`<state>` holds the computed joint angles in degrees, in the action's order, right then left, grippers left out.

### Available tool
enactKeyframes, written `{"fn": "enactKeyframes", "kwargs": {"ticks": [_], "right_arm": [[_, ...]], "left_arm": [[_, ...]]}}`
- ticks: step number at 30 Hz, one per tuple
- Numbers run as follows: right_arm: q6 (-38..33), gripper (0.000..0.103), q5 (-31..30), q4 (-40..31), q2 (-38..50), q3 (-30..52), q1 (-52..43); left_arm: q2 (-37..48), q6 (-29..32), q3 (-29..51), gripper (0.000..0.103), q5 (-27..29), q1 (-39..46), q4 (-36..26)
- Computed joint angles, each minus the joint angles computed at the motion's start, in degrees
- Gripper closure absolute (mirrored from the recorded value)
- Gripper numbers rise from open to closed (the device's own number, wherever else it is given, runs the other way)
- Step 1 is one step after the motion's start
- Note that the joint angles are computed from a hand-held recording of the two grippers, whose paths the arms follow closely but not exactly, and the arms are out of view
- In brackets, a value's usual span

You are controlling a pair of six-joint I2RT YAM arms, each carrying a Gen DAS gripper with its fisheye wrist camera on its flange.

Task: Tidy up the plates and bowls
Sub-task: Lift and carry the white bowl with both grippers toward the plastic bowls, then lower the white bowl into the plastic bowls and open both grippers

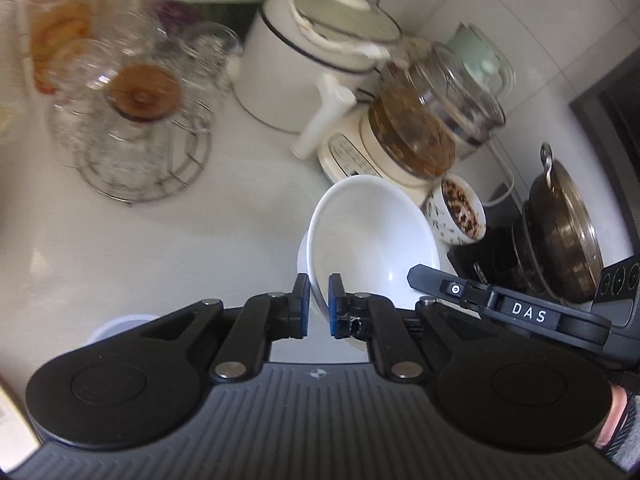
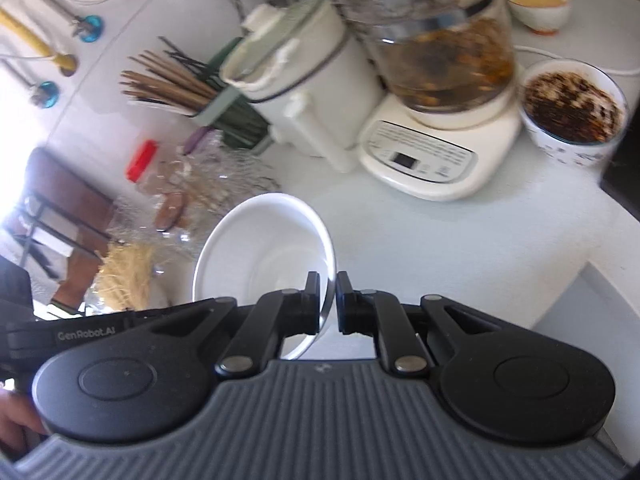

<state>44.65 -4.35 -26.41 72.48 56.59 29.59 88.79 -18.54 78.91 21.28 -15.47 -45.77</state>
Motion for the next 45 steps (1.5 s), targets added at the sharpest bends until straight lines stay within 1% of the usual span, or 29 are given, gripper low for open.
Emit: {"fn": "enactKeyframes", "kwargs": {"ticks": [3, 7, 10, 15, 26, 35, 38, 45], "right_arm": [[-0.01, 0.093, 0.36, 1.05, 1.69, 1.7, 2.31], [-0.38, 0.093, 1.02, 1.66, 3.89, 4.55, 5.01], [-0.44, 0.093, 1.41, 1.78, 5.8, 6.79, 6.92], [-0.44, 0.093, 1.72, 1.94, 9.09, 10.24, 10.24], [-0.11, 0.092, 3.35, 0.94, 13.53, 13.89, 16.3], [-0.44, 0.092, 4.75, -1.43, 16.38, 14.93, 20.39], [-0.54, 0.092, 5.4, -2.76, 17.75, 15.8, 21.44], [0.43, 0.092, 7.48, -4.41, 19.94, 16.74, 23.37]], "left_arm": [[-2.64, 1.08, -0.6, 0.092, -0.12, 2.32, -1.2], [-5.99, 2.28, -2.01, 0.092, 1.04, 6.3, -2.83], [-7.94, 4.9, -2.74, 0.092, 1.99, 9.25, -4.76], [-11.3, 7.47, -4.83, 0.092, 3.4, 14.22, -6.99], [-18.03, 11.05, -13.1, 0.092, 7.18, 22.71, -8.85], [-22.3, 14.21, -20.08, 0.092, 7.18, 26.4, -10.65], [-22.14, 14.82, -21.57, 0.092, 8.16, 28.01, -11.19], [-21.28, 15.59, -23.86, 0.092, 7.2, 28.05, -9.56]]}}
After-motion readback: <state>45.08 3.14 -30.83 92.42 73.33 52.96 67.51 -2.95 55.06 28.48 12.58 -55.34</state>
